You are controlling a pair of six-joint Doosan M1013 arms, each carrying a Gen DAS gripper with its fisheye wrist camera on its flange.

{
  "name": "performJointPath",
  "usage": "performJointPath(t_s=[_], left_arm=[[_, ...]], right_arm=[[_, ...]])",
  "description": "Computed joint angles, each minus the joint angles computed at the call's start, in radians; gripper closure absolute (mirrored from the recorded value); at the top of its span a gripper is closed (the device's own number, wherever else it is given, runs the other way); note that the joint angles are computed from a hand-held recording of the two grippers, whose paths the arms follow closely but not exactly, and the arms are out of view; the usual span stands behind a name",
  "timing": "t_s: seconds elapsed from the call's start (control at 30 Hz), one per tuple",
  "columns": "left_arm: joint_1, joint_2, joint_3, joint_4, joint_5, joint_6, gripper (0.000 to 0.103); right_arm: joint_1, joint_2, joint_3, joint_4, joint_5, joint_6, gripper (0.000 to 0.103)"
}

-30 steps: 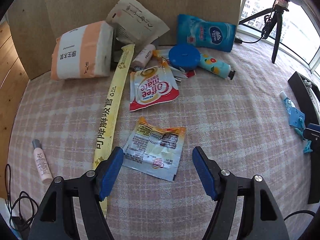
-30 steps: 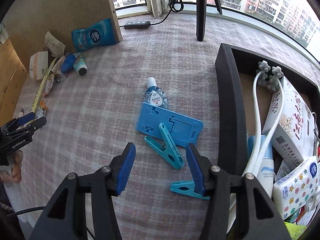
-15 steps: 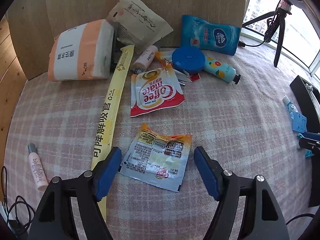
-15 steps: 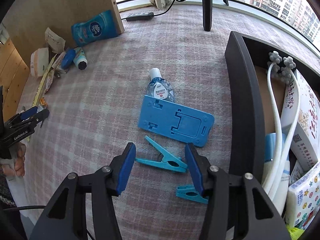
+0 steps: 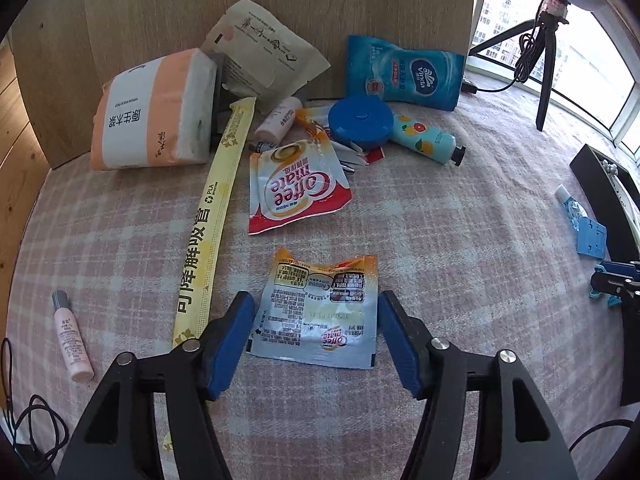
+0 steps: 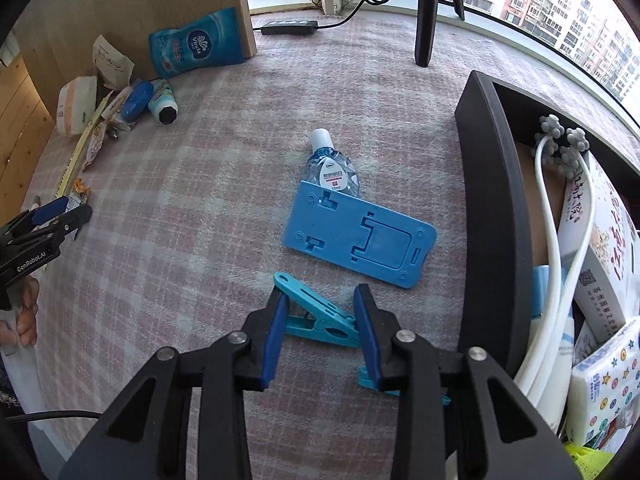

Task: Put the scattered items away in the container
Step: 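Grasp the coffee-mate sachet with the left tool while the right tool grasps the teal clothespin, then carry the sachet and clothespin over the black tray and open both tools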

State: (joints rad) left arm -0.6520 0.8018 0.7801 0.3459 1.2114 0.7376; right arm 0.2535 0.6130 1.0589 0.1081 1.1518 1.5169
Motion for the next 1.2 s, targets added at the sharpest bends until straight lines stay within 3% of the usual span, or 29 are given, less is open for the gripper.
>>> performJointPath(t_s=[0.3,0.5,0.67,1.03,1.2], left_arm=[[-0.003,-0.031,0.045,-0.004,-0.017,-0.055,0.06],[-0.009,-0.061,0.088,0.0,-0.023,-0.046,0.061],[-0.01,-0.032,0.042,0.009,0.001,-0.059,0.064],[-0.022,-0.119,0.157,0.023,-0.076,-0.137,0.066],[-0.032,-0.109,0.095,0.048,-0.07,-0.12,0.065]], right_arm=[[-0.008,-0.011,0.017,0.027,-0.014,0.024,0.072],[-0.01,-0.019,0.026,0.009,-0.019,0.03,0.072],[-0.004,-0.012,0.022,0.005,-0.021,0.036,0.072],[-0.018,-0.038,0.038,0.026,-0.067,0.064,0.072],[-0.022,-0.049,0.028,0.044,-0.097,0.073,0.072]])
